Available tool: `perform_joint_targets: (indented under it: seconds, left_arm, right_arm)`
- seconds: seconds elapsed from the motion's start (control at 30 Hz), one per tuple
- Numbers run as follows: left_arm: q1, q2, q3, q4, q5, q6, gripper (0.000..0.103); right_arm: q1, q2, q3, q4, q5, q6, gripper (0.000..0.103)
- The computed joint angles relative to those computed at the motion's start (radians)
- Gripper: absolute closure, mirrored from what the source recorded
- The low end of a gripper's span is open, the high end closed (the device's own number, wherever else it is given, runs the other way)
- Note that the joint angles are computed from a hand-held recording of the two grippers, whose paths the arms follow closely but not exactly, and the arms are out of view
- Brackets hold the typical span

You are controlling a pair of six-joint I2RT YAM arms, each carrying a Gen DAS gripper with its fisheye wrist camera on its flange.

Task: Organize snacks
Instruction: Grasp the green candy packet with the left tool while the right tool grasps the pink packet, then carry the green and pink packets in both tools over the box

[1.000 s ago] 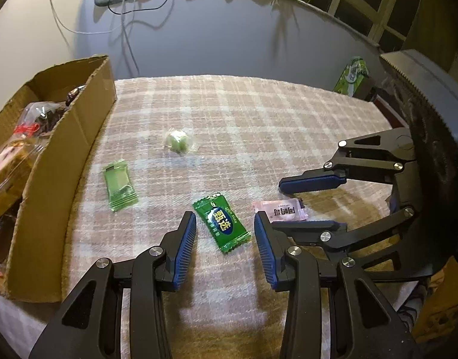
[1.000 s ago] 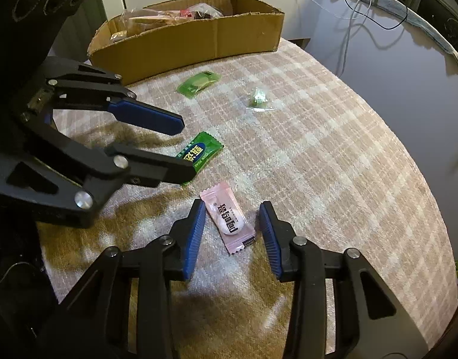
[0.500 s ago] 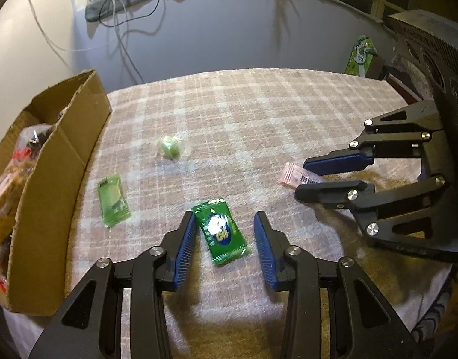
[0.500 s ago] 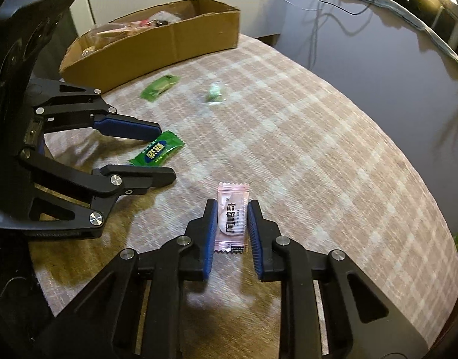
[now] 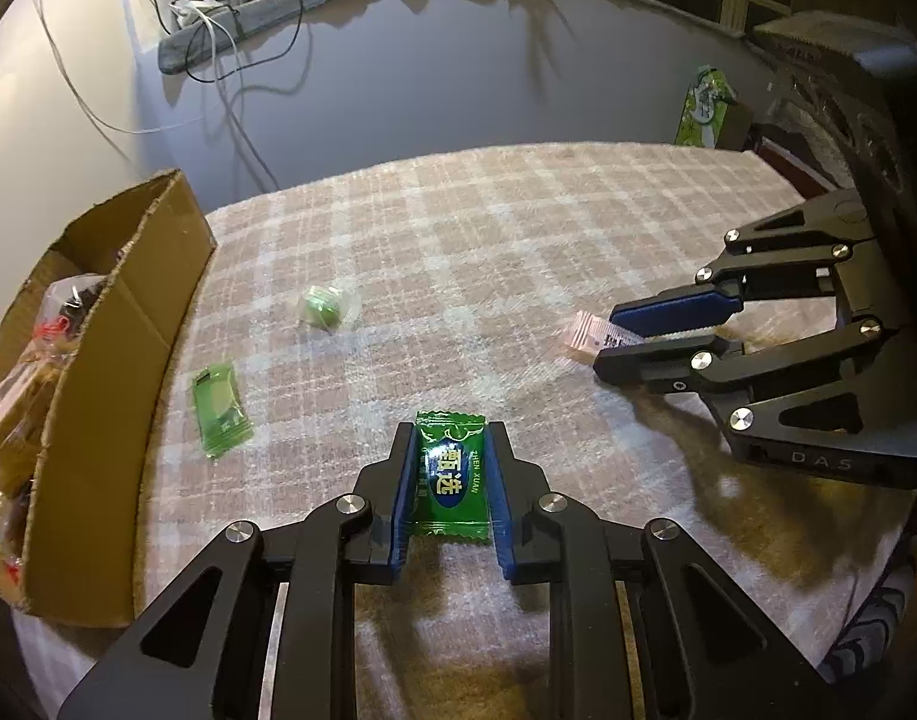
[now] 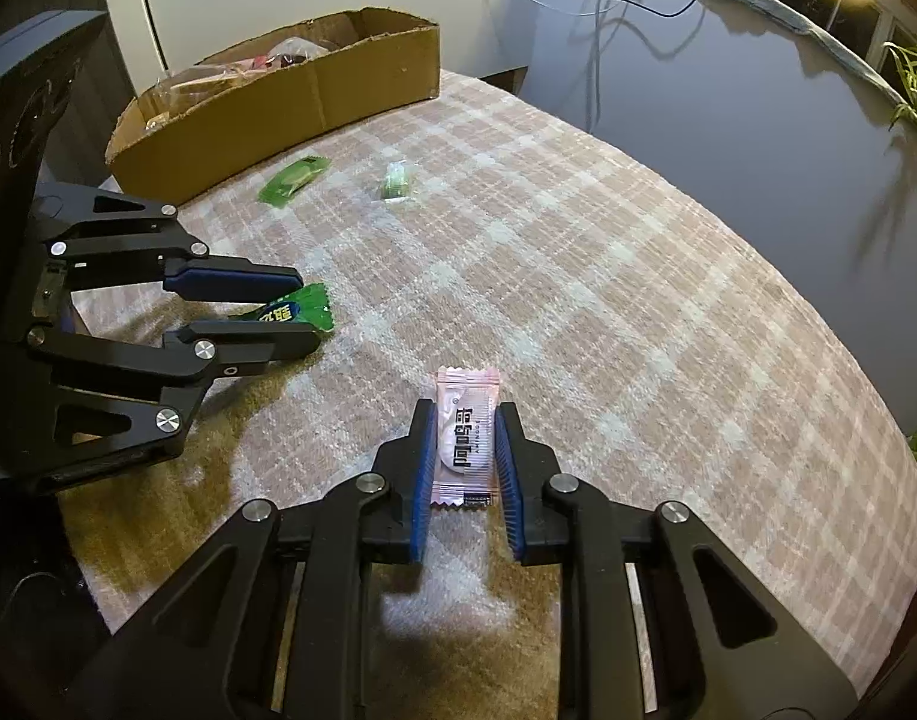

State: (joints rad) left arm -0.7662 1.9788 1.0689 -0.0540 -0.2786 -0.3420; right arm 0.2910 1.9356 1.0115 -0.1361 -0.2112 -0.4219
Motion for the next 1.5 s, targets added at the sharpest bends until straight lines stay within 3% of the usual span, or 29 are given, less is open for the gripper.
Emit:
perform_joint_targets:
  seconds: [0.37,0.67,1.13,1.5]
  left_arm:
    - [0.0,-0.118,-0.085,0.042,-0.007,-0.011,0.083]
    - [0.04,-0.262,-0.189,0.07,-0.014,0.003,0.083]
    - [0.213,-0.468,-0.349,0.099,0.027,0.046,0.083]
    - [0.387,-0.542,-0.419,0.125,0.109,0.096,0.083]
  right_arm:
    - [0.002,-0.107,-0.044,-0.008,-0.005,0.04,0.083]
    - [0.056,-0.164,-0.001,-0.045,-0.004,0.087,0.083]
    - [0.188,-0.041,0.229,-0.108,0.013,0.173,0.083]
    - [0.277,0.115,0.469,-0.183,0.034,0.206,0.083]
